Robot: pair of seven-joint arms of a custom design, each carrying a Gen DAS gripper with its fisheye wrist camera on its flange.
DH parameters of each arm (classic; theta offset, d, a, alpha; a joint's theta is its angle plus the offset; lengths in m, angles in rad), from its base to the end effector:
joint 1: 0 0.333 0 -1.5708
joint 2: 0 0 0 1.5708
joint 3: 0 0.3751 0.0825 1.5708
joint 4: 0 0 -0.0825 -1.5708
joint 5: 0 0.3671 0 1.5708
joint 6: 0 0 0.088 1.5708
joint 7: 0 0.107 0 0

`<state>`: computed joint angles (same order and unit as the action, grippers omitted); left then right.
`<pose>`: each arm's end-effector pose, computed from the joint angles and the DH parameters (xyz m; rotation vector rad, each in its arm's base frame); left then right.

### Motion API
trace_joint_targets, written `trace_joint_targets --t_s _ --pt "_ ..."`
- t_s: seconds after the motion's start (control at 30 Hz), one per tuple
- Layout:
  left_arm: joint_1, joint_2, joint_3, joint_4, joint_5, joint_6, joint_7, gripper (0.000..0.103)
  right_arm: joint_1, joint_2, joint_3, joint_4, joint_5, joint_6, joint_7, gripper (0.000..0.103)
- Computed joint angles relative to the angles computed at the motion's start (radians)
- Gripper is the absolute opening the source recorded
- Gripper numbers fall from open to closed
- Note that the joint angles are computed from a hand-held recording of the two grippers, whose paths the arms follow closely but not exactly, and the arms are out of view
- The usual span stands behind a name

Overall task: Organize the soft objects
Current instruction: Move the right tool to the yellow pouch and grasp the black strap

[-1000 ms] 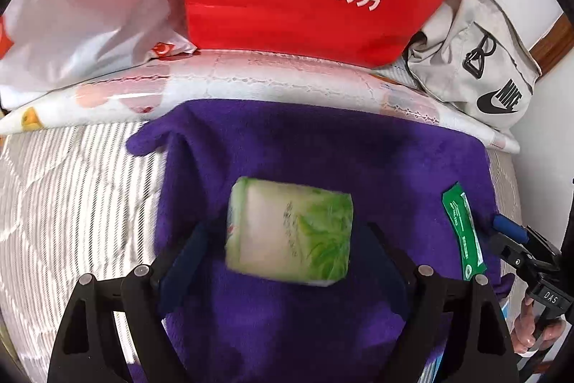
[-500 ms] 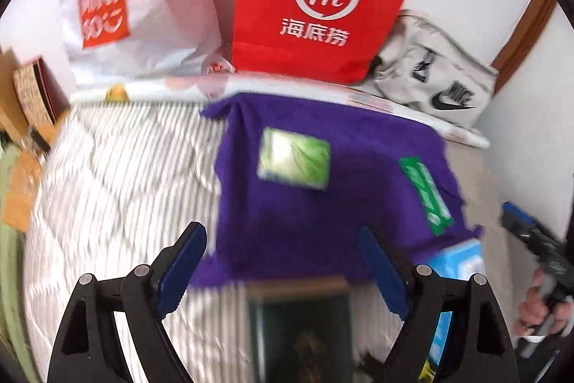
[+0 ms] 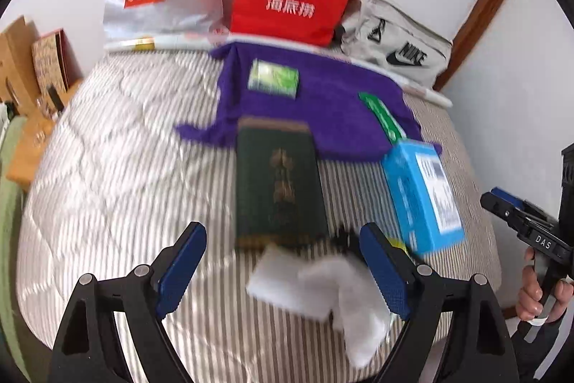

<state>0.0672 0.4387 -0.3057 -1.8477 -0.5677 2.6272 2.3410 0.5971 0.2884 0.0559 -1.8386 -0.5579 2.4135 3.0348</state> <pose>0.6697 -0.1221 0.3948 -1.5081 2.5581 -0.8845 0.5251 0.3934 0.4685 -1.4517 2.3079 -0.4456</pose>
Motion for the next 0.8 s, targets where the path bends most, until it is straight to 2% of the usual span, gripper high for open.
trace_joint_targets --t_s 0.1,0.13,0.2,0.27,0.47,0.6,0.7,0.77,0.8 --pt "0.009 -0.031 -0.005 -0.083 -0.017 0.049 0.029 0.086 0.045 0.024 0.014 0.052 -0.027 -0.121 -0.013 0.071" --pt "0.019 -0.04 -0.019 -0.107 -0.037 0.074 0.064 0.086 0.055 0.025 0.017 0.051 -0.038 -0.117 -0.009 0.071" --pt "0.046 -0.056 -0.053 -0.155 -0.099 0.123 0.146 0.086 0.067 0.021 0.022 0.026 -0.058 -0.064 0.011 0.071" --pt "0.044 -0.063 -0.047 -0.183 -0.119 0.137 0.156 0.086 0.08 0.021 0.025 0.007 -0.075 -0.022 0.034 0.071" --pt "0.043 -0.053 -0.026 -0.209 -0.15 0.132 0.152 0.086 0.117 0.046 0.006 -0.017 -0.155 0.093 0.106 0.071" --pt "0.06 -0.045 -0.033 -0.209 -0.18 0.104 0.174 0.086 0.125 0.088 -0.002 0.022 -0.171 0.13 0.067 0.071" --pt "0.052 -0.038 -0.021 -0.207 -0.172 0.1 0.169 0.086 0.127 0.131 -0.013 0.07 -0.158 0.144 0.018 0.064" --pt "0.05 -0.031 -0.014 -0.2 -0.164 0.089 0.161 0.086 0.118 0.163 -0.016 0.097 -0.125 0.179 -0.025 0.056" --pt "0.051 -0.029 -0.012 -0.198 -0.161 0.085 0.158 0.086 0.118 0.176 -0.02 0.109 -0.109 0.187 -0.044 0.056"
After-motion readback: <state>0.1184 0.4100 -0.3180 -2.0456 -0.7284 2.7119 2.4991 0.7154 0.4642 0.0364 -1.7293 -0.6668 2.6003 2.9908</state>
